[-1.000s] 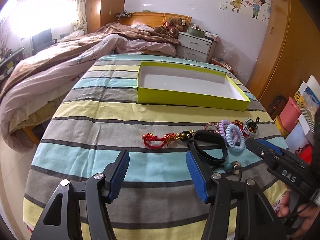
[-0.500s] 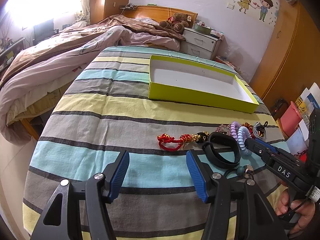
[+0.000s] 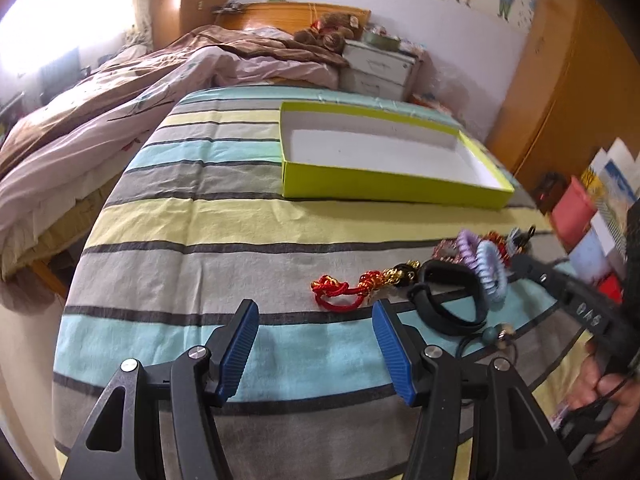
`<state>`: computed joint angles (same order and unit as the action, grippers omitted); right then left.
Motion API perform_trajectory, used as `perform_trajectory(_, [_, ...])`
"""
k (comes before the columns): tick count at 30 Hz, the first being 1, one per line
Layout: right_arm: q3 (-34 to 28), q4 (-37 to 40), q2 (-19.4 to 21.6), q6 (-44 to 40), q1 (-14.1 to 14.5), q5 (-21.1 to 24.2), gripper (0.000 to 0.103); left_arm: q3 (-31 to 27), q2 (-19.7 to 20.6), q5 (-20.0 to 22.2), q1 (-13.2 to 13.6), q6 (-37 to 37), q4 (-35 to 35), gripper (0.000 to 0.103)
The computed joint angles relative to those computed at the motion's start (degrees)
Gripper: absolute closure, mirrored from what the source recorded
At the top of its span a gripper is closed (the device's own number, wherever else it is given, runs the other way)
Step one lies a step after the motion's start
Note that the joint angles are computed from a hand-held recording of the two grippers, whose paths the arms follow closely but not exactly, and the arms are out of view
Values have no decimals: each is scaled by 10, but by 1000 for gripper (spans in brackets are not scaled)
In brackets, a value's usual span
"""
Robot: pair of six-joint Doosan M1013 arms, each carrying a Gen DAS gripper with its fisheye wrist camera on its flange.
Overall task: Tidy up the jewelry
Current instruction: 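Lower left tool toward red knotted charm while right tool approaches light-blue coiled hair tie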
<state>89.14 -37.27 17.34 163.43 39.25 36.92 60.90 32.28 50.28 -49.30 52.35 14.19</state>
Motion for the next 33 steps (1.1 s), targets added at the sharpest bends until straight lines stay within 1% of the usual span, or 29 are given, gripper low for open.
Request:
perform_trajectory(2, [6,11,-4,-3,-4,-17,103,-2,2,-6,3,17,-16,44])
perform_trajectory(3, [8,47,-5,-32,-10,-33,103,-7,5,1,1,18,-9,44])
perform_trajectory(4, [7,71,-5,-51,-13,-36,103,-13,8,8,0,23,-1,44])
perform_trajectory(6, [1,82,0,-70,-13,-22,95,-22,14,14,0,36,-5,44])
perform_trajectory(7, [-2,78,2,-70,-12,-18,88,-26,17,16,0,43,-7,44])
perform_trajectory(8, [-3,82,2,-75,-12,-21,87,-31,20,21,0,47,-6,44])
perform_trajectory(9, [-4,87,3,-81,-13,-21,87,-40,25,31,0,52,-4,44])
perform_trajectory(12, [-20,73,14,-79,-9,17,87,-57,36,47,-1,61,2,44])
perform_trajectory(13, [-27,81,19,-90,-9,29,87,-62,39,53,-3,67,9,44])
perform_trajectory(16, [-33,89,23,-106,-9,38,87,-74,46,62,0,90,-3,44])
perform_trajectory(19, [-38,95,25,-126,-10,47,87,-76,48,62,0,100,-7,44])
perform_trajectory(22, [-41,97,26,-137,-9,54,87,-85,54,72,1,107,-8,44])
perform_trajectory(24, [-43,88,28,-138,-7,63,90,-90,57,78,0,108,-6,44])
perform_trajectory(25, [-45,81,29,-136,-5,68,92,-92,58,80,-1,112,-5,44])
perform_trajectory(28, [-43,73,26,-134,-4,66,93,-96,61,85,-2,112,1,44])
perform_trajectory(33, [-27,44,9,-93,-3,45,94,-105,67,95,-4,124,18,44])
